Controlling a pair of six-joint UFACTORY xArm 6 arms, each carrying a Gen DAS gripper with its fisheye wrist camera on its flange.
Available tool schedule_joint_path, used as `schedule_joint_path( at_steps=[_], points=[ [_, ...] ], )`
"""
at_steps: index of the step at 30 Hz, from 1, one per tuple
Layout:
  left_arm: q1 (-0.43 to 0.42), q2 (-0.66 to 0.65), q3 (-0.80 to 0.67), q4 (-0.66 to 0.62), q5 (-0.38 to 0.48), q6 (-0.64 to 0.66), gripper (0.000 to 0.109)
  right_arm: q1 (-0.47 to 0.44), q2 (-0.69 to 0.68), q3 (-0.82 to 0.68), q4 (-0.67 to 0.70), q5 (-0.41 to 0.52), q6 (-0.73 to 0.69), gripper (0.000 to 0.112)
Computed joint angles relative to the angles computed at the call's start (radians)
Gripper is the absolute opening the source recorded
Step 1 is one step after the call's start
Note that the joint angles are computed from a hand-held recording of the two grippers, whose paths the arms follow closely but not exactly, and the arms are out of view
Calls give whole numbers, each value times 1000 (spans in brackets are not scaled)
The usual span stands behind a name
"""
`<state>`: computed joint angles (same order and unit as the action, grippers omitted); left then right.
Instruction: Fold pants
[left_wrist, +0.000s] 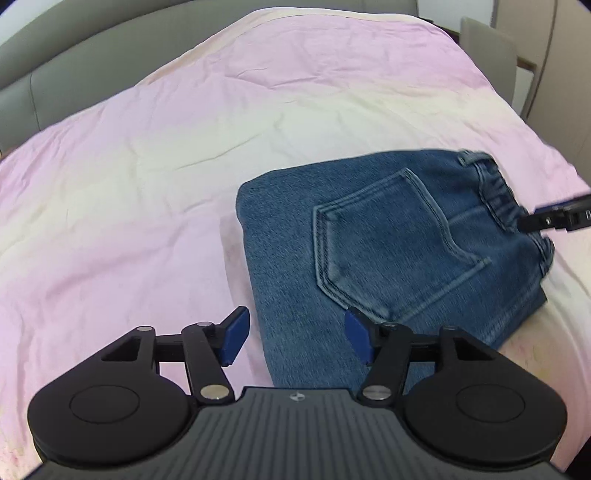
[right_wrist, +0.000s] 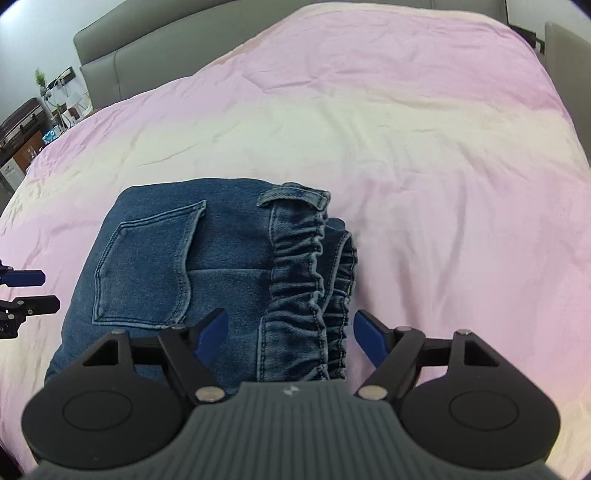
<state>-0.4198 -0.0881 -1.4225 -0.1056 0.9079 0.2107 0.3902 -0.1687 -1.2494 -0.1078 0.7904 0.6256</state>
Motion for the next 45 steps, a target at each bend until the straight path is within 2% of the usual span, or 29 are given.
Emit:
schedule_joint_path(
  at_steps=[5,8,13,16,20,23,26,28,30,31,33,36,38,40,45],
  points=[
    [67,98,-80,-151,36,-35,77,-62,30,-11,192,3,-57,74],
    [111,150,-116,-261,67,-51,77,-85,36,-2,255,-4,-75,74],
    [162,211,-137,-392,107,-84,81,-130,56,28,434,-1,-142,76],
    [190,224,-127,-482,137,-71,84,-148,46,93,572,-61,-188,76],
    [212,229,-87,-575,134,-102,87,-165,33,172,763,-136,-275,76],
    [218,221,-46,-633,109,-113,86,-161,36,196,823,-175,-316,76],
    [215,202,-7,-668,76,-135,81,-148,37,195,791,-188,-305,73],
    [215,187,22,-709,57,-158,72,-142,33,195,765,-192,-285,71],
    [215,171,50,-761,41,-165,52,-136,25,196,733,-194,-259,67],
    [215,169,52,-773,37,-180,51,-130,24,190,702,-194,-234,66],
    [203,154,67,-765,7,-210,40,-121,25,164,626,-175,-172,61],
    [170,123,84,-706,-53,-261,33,-98,36,96,482,-122,-52,54],
    [168,105,91,-710,-61,-278,30,-85,28,64,411,-94,1,49],
    [179,94,81,-734,-38,-264,28,-71,9,40,364,-65,38,45],
    [235,42,48,-728,60,-217,26,-12,-3,-81,297,68,92,42]
  ],
)
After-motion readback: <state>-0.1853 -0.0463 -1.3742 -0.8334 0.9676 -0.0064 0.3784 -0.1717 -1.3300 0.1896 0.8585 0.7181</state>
